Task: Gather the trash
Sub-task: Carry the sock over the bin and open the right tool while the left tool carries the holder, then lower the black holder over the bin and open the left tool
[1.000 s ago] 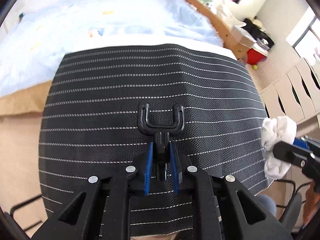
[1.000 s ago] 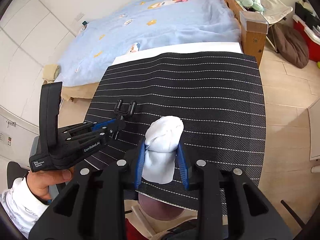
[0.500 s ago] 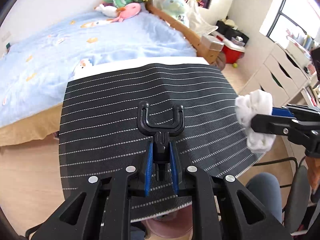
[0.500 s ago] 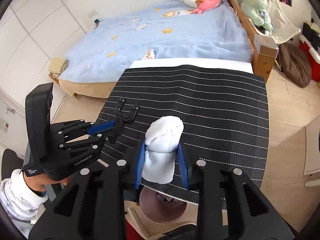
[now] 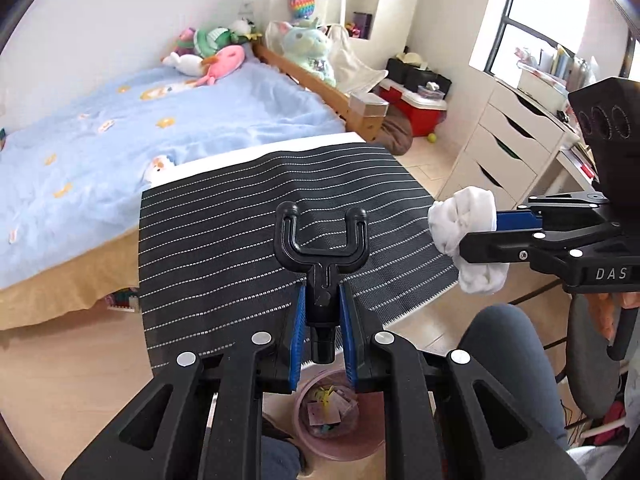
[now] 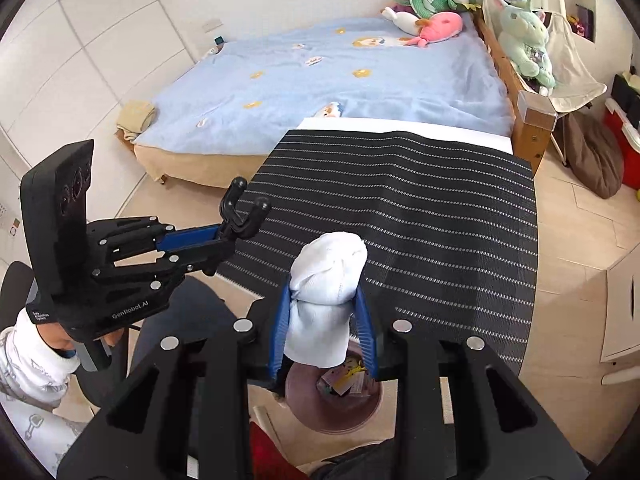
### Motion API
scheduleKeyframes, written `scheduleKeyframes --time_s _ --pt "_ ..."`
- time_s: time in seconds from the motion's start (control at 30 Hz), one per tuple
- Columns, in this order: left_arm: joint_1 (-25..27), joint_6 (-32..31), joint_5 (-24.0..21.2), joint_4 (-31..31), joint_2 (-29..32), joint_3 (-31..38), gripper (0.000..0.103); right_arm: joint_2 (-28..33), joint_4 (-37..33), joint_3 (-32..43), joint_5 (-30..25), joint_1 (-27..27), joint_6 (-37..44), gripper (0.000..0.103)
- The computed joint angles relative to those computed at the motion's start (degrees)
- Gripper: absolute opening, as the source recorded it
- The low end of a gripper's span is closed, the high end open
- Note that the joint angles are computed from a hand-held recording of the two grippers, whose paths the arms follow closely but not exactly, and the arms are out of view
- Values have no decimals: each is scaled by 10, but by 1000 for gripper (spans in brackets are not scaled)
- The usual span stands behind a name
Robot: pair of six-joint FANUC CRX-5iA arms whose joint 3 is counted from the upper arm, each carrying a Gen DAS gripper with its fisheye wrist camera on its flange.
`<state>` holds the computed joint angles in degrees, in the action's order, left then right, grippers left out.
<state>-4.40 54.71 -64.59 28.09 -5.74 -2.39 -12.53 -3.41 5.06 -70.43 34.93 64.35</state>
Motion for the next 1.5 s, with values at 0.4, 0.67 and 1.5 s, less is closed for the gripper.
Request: scheduleKeyframes --time_s 0.4,0.67,1.5 --pt "16 -57 -17 35 -62 -68 16 -62 30 -71 -19 87 -45 30" --pt "29 -74 -34 48 -86 -101 16 -81 4 -103 -18 101 -54 33" --pt "22 -86 -53 43 -86 -99 16 -102 93 -131 -25 123 -152 95"
